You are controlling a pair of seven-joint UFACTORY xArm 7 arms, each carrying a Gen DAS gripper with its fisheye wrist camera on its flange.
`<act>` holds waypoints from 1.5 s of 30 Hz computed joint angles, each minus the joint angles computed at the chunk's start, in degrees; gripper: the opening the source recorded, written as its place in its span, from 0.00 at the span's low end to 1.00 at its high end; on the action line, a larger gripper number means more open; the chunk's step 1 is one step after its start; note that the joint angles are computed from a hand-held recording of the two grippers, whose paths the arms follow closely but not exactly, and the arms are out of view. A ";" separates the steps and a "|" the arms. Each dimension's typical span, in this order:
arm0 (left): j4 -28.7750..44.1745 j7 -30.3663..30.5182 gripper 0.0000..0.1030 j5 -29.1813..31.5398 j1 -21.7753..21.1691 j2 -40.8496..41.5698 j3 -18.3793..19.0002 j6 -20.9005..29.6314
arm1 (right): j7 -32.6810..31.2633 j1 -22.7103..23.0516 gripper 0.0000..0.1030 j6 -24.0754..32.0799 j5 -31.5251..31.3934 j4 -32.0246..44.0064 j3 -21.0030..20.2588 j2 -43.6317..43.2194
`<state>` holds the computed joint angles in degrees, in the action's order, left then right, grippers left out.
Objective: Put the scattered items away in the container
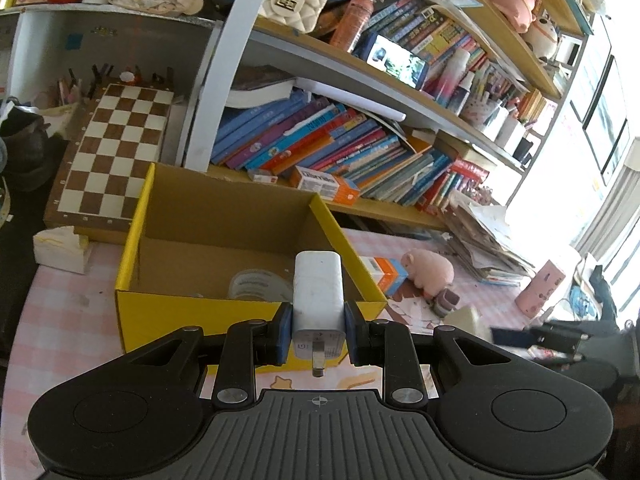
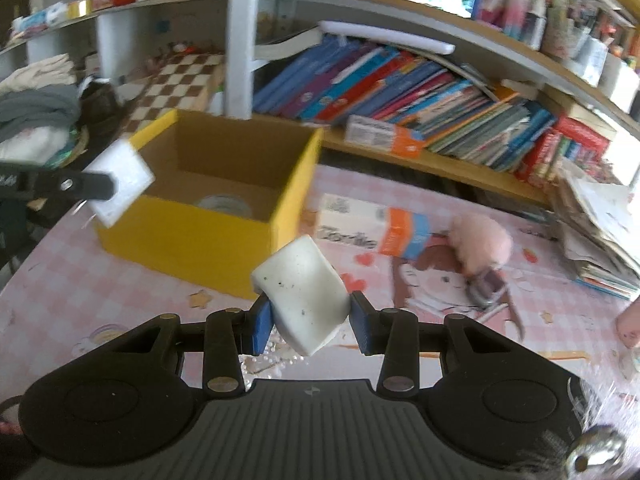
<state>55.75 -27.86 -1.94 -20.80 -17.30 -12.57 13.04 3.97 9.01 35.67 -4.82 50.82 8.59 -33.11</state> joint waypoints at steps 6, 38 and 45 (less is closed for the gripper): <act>0.86 1.18 0.24 -0.94 -1.23 1.06 0.33 0.24 | 4.54 -4.23 0.38 -0.05 -1.79 0.77 -0.48 -0.78; 1.43 -3.43 0.24 1.63 -0.21 1.59 -1.17 1.05 | 12.56 -11.38 0.36 -1.17 -6.67 0.70 -1.22 0.86; 3.67 -14.34 0.24 10.12 4.35 3.11 -6.51 1.88 | 6.92 -9.29 0.40 -2.81 -3.86 1.36 -5.96 2.52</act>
<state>59.42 -42.20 8.17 -16.46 -14.19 -19.08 14.91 10.88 -0.28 32.86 -8.68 52.18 2.63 -30.59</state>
